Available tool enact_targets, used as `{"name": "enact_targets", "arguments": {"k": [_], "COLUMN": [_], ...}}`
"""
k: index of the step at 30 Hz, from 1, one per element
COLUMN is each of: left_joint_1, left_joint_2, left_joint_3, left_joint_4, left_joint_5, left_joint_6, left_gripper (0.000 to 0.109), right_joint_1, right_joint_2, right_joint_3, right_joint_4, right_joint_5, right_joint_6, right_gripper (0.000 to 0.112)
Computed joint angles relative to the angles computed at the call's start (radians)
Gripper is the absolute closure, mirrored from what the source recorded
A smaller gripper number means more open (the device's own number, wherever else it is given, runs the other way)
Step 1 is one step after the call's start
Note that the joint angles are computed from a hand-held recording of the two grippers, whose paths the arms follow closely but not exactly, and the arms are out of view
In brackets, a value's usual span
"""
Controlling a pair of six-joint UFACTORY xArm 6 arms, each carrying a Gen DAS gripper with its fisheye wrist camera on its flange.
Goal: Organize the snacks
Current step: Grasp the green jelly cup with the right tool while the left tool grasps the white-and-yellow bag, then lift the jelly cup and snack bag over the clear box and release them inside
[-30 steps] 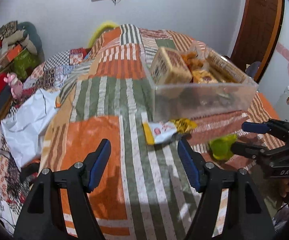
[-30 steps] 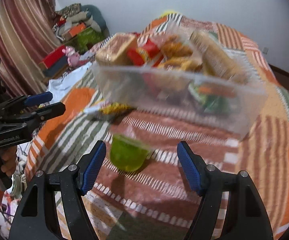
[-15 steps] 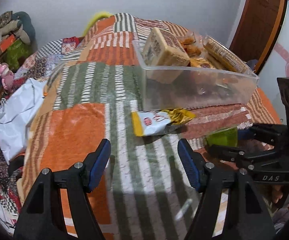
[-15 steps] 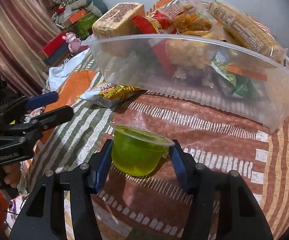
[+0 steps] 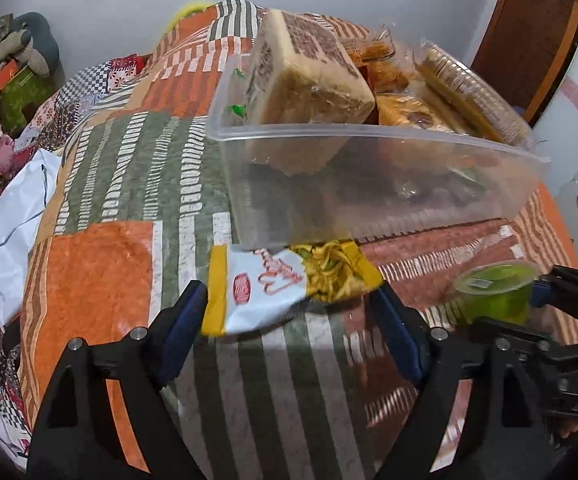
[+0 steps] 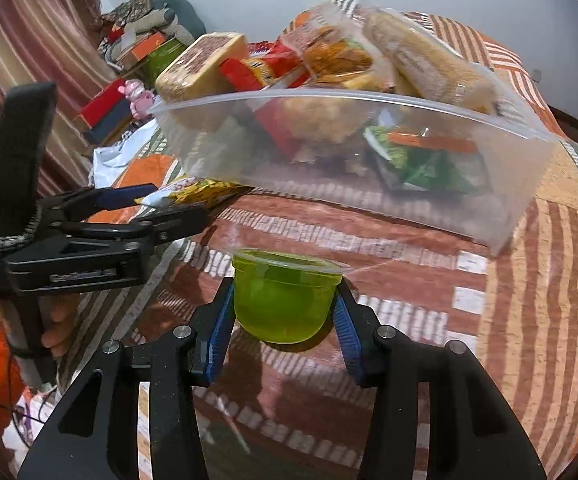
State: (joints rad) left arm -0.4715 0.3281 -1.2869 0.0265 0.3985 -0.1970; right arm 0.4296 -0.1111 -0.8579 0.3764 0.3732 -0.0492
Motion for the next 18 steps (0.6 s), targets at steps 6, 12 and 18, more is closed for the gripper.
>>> {"name": "enact_targets", "arguments": {"k": [6,12,18], "left_joint_1": [0.0,0.009,0.018], "left_joint_2": [0.061,0.075,0.061], "left_joint_3": [-0.069,-0.081,-0.064], "left_joint_4": [0.059,-0.008,-0.151], "left_joint_5": [0.018,0.014,0.023], "left_joint_6": [-0.071,-0.039,0.072], "left_gripper": [0.026,0.035,0.047], "right_joint_1": [-0.011,-0.005,-0.012], "right_joint_2": [-0.023,-0.033,-0.022], "right_joint_3": [0.028,0.042,0.028], "right_joint_4": [0.037,0.033,0.043], "right_joint_5": [-0.012,-0.023,-0.019], "right_joint_6": [-0.02,-0.015,-0.018], "right_gripper": [0.069,0.069,0.069]}}
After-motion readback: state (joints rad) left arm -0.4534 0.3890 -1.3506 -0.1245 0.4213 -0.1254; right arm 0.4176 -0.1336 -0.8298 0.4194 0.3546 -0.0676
